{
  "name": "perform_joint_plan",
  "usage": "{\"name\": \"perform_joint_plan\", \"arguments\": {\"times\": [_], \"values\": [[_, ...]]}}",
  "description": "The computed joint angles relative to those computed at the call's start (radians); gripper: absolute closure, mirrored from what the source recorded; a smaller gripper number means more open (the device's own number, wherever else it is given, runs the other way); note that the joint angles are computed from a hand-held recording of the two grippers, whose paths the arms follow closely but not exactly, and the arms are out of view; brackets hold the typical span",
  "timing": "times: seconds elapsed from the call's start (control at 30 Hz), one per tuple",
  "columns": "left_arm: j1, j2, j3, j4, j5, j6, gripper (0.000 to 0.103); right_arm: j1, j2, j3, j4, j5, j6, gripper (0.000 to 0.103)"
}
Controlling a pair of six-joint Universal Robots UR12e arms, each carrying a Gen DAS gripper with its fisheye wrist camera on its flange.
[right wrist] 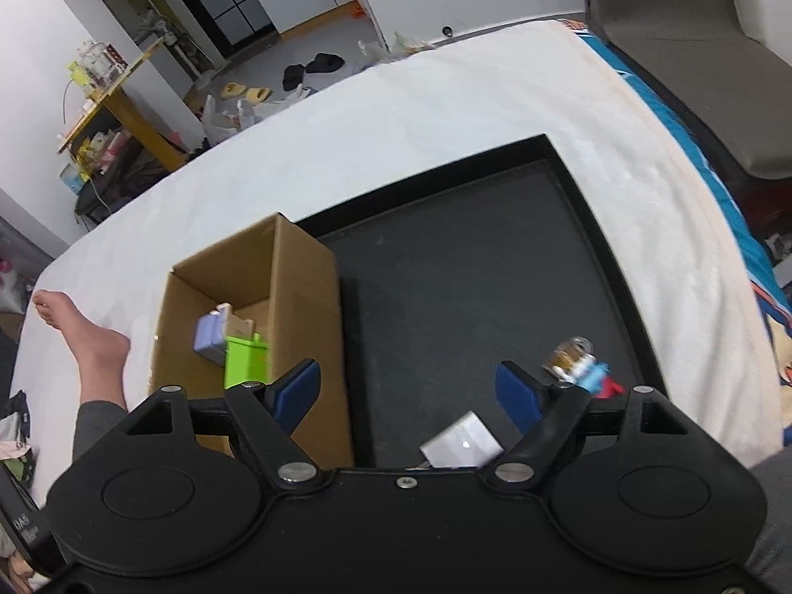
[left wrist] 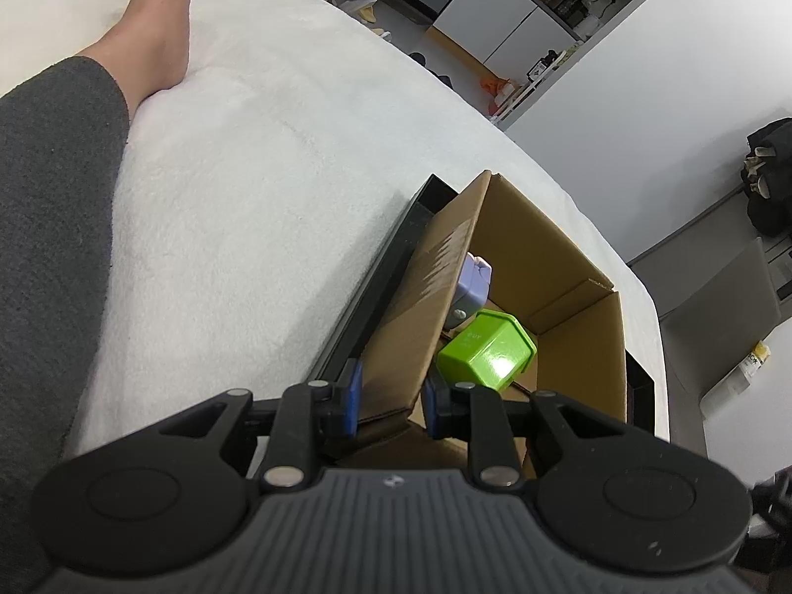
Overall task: Organize rigid objects
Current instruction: 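Move the right gripper back over the remaining toys on the tray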
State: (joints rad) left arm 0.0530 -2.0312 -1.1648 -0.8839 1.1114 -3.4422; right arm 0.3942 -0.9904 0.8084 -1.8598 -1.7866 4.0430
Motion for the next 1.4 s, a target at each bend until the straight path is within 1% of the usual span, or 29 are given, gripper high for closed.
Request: {"name": "perform_joint_plan", "arguments": {"times": [0.17, 0.4, 0.47, 0.5, 0.73, 0.9, 1.27, 1.37, 1.4], "values": [[-0.002, 0.001, 0.0, 0.001, 0.005, 0.006, 0.08, 0.003, -0.033, 0.034, 0.044, -0.013, -0.006, 0.026], [-0.002, 0.0, 0.003, -0.005, 0.006, 0.008, 0.08, 0.005, -0.072, 0.079, 0.067, -0.029, 0.007, 0.025], [-0.002, -0.001, 0.005, -0.007, 0.006, 0.008, 0.08, 0.006, -0.077, 0.081, 0.082, -0.024, -0.002, 0.022], [-0.002, -0.001, 0.005, -0.007, 0.006, 0.008, 0.08, 0.007, -0.08, 0.082, 0.094, -0.022, -0.005, 0.018], [-0.001, -0.002, 0.007, -0.012, 0.002, 0.009, 0.08, 0.007, -0.081, 0.065, 0.161, -0.008, -0.024, 0.017], [-0.001, -0.003, 0.008, -0.013, 0.001, 0.009, 0.08, 0.003, -0.064, 0.03, 0.247, 0.031, -0.045, 0.016], [-0.002, -0.002, 0.007, -0.013, 0.003, 0.006, 0.08, -0.002, -0.046, 0.017, 0.3, 0.077, -0.083, 0.017], [-0.004, -0.001, 0.004, -0.009, 0.005, 0.008, 0.08, -0.007, -0.047, 0.029, 0.299, 0.087, -0.079, 0.021], [-0.004, -0.002, 0.005, -0.009, 0.005, 0.007, 0.08, -0.009, -0.045, 0.031, 0.305, 0.093, -0.08, 0.024]]}}
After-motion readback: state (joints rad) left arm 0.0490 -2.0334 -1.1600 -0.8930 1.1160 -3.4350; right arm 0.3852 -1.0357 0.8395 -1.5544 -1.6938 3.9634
